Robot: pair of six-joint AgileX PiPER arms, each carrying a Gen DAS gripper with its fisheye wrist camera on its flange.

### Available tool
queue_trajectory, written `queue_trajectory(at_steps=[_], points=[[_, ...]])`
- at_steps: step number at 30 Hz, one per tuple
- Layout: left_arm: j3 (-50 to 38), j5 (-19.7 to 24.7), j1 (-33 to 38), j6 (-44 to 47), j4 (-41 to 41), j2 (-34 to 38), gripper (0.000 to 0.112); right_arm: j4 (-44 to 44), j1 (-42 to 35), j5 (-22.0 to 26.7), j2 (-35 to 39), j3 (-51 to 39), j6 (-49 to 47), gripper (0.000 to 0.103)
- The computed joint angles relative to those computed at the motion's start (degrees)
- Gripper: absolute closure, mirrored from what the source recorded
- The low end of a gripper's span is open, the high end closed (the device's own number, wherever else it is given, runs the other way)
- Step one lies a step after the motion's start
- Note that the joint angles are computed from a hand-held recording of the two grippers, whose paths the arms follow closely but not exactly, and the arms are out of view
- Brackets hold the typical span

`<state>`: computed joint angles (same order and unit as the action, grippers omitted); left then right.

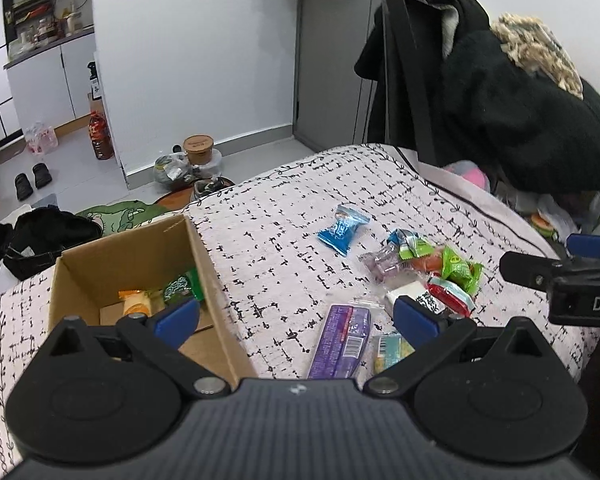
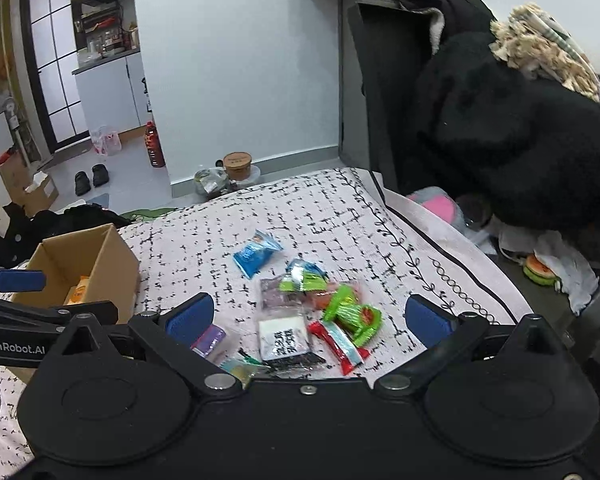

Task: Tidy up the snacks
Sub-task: 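Move both tools back over the snack pile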

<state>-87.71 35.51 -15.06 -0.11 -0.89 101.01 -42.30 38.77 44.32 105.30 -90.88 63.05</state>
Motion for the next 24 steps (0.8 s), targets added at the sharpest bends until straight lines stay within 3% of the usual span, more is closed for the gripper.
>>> queue_trajectory(at_steps=[5, 11, 24], points=[[-3.0, 2.57, -1.1, 0.6, -0.27, 2.78, 0.011, 1.46, -1.41, -1.71, -0.91, 2.41, -0.21, 0.001], [-6.17, 4.91, -1.62, 3.13, -2.75, 6.03, 0.013, 6.61, -3.88, -3.01, -0.31, 3.13, -2.78, 0.01], [-18.58, 12.81, -3.8, -1.21, -1.18, 17.84, 0.037, 11.9, -8.44, -5.52, 3.49, 2.85, -6.71, 0.023]])
